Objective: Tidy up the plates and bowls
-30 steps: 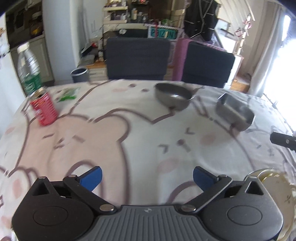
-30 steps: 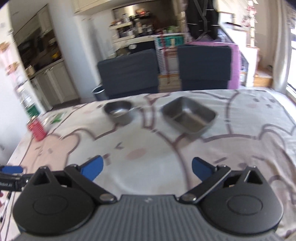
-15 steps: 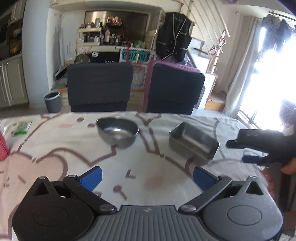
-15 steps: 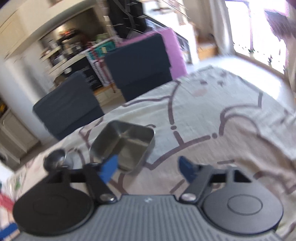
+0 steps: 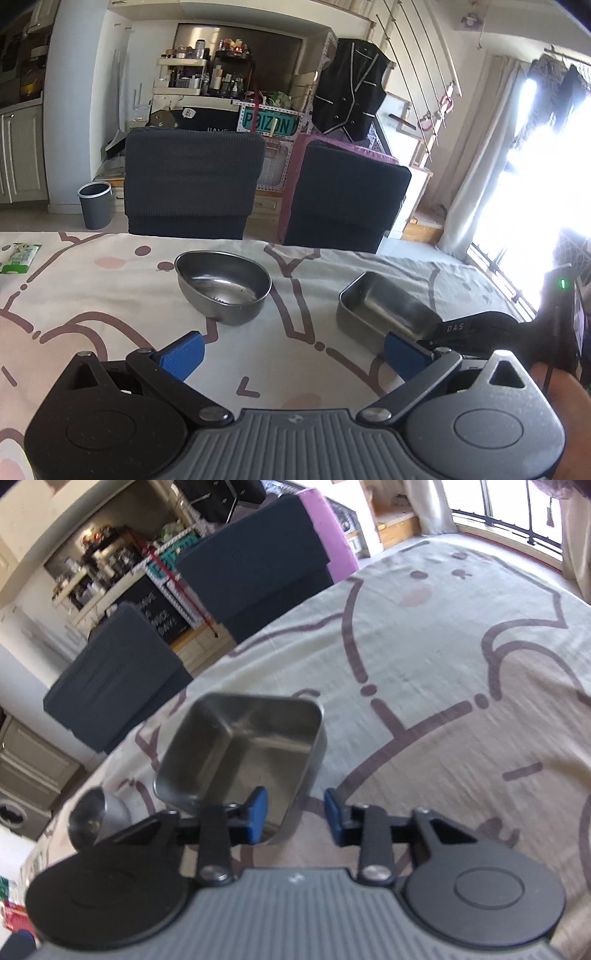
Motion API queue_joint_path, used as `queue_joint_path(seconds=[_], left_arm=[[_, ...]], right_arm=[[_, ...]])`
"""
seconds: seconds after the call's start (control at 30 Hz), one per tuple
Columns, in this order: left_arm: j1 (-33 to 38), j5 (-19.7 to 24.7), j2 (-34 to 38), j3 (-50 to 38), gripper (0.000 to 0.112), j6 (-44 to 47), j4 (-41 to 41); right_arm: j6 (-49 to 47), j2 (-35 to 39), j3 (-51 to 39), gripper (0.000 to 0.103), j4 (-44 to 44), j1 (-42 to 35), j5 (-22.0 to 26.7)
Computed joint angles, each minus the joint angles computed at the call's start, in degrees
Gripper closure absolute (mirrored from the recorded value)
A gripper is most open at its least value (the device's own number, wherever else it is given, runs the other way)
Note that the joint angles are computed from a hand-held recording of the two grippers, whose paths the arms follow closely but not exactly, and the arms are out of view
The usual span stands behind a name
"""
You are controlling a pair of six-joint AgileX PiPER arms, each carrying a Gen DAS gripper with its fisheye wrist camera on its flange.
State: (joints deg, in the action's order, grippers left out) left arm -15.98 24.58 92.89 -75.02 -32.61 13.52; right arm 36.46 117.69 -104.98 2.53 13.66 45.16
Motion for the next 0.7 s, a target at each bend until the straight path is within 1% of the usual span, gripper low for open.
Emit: queue_joint_path(seconds=[0.03,0.1,0.17,0.27,0.4,0.47,0.5,0.6,0.63,0.7], left_arm=[[0.16,-0.07,0.22,0.03,0.016,0.73,-0.55],[0.61,0.49,0.93,-0.36,0.02,2.13,-2.49],[1.1,0.38,1.33,-0.29,0.023,3.35,-4.73],[1.32,0.44,1.59,-0.22,0.027,3.68,-5.5],[1.69,1.7,1.98,-0.66,0.038,4.59,-7.07],[1.95,3.3,2.45,-1.24,0.041,4.87,-7.53],[2.15,4.51,2.81,-1.73,0.046,5.46,-8.01],[2.72,7.12,3.64,-2.66,0.053,6.4,-9.31],[2.86,8.66,4.15,-3.38,0.054,6.49,-9.5],[2.98,12.27,5.39,-5.12,0.06,5.84,-9.09]], right_arm=[[-1.03,0.48,-0.4,0.083,0.07,0.19,0.29],[-2.74,0.34,-0.09,0.084,-1.23,0.92,0.16],[-5.06,-0.01,-0.13,0.084,-1.31,1.19,1.01],[-12.55,-0.06,-0.93,0.086,4.09,-0.09,3.29],[-22.94,0.07,-2.44,0.093,9.23,-0.95,7.31],[-28.12,0.29,-3.15,0.095,12.24,-0.96,9.33],[-30.51,0.39,-3.5,0.096,13.39,-0.79,10.39],[-35.27,0.92,-4.93,0.098,15.7,0.04,13.04],[-36.73,1.1,-5.32,0.098,16.73,0.21,13.84],[-40.41,1.18,-5.94,0.098,18.67,0.95,15.27]])
